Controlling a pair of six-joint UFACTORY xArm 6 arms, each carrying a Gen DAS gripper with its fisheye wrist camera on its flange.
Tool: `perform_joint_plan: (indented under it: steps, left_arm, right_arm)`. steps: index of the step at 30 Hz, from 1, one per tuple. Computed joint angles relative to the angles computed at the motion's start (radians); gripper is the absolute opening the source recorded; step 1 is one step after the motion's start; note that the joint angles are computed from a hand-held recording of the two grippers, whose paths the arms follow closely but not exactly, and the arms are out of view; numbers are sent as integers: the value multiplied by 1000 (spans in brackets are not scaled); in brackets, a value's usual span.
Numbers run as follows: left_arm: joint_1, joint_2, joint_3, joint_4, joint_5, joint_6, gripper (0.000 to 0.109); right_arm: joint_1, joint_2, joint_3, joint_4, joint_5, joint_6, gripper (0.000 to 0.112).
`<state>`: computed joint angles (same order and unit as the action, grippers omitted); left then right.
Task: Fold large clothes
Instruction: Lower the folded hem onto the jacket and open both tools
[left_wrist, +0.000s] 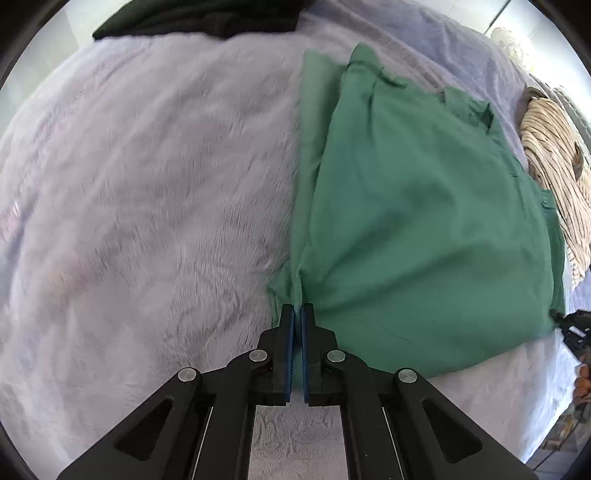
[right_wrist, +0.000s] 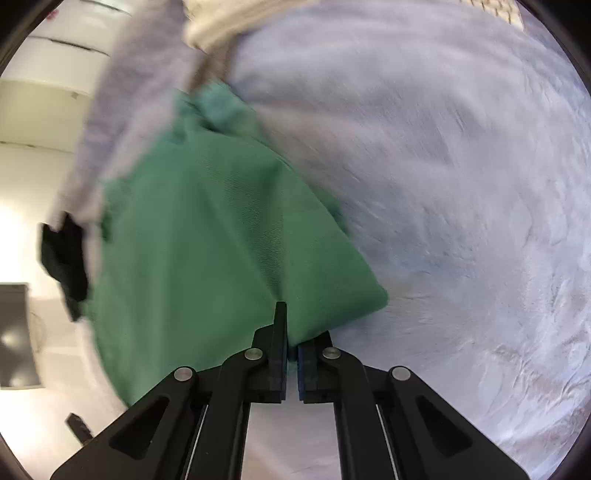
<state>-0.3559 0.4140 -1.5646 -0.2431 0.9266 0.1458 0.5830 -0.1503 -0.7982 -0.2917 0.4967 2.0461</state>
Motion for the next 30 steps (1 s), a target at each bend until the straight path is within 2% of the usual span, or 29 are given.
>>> perform_joint_plan:
  steps: [2, 4, 9, 11, 13, 16, 20, 23, 24, 26, 28, 30]
  left_arm:
    - [-3, -4, 17, 4, -20, -5, 5]
    - [-4, -28, 43, 19, -28, -3, 5]
    - [27, -96, 67, 52, 32, -23, 5]
    - [32, -112, 51, 41, 27, -13, 5]
    - [26, -105, 23, 29, 14, -4, 5]
    - [-6, -20, -102, 32, 0, -26, 5]
    - [-64, 144, -304, 95, -6, -103, 5]
    - [-91, 243, -413, 180, 38, -166, 5]
    - [-91, 259, -419, 205, 49, -183, 5]
    - [-82, 254, -388, 180, 35, -171, 5]
    - [-70, 227, -350, 145, 30, -138, 5]
    - [-71, 208, -342, 154, 52, -120, 5]
  right_arm:
    - [-10, 25, 39, 39, -77, -17, 5]
    - [-16, 32, 28, 27, -71, -28, 4]
    - [15, -27, 1, 113, 40, -91, 5]
    - [38, -62, -17, 72, 95, -71, 11]
    - [58, -71, -54, -19, 149, -46, 11]
    - [52, -39, -151, -77, 264, -124, 11]
    - [-28, 51, -224, -54, 244, -269, 11]
    - [-67, 117, -272, -17, 289, -364, 11]
    - [-74, 137, -284, -9, 304, -380, 11]
    - [-91, 139, -261, 20, 332, -392, 3]
    - [-104, 99, -186, 18, 269, -349, 2]
    - [-102, 57, -141, 1, 253, -294, 2]
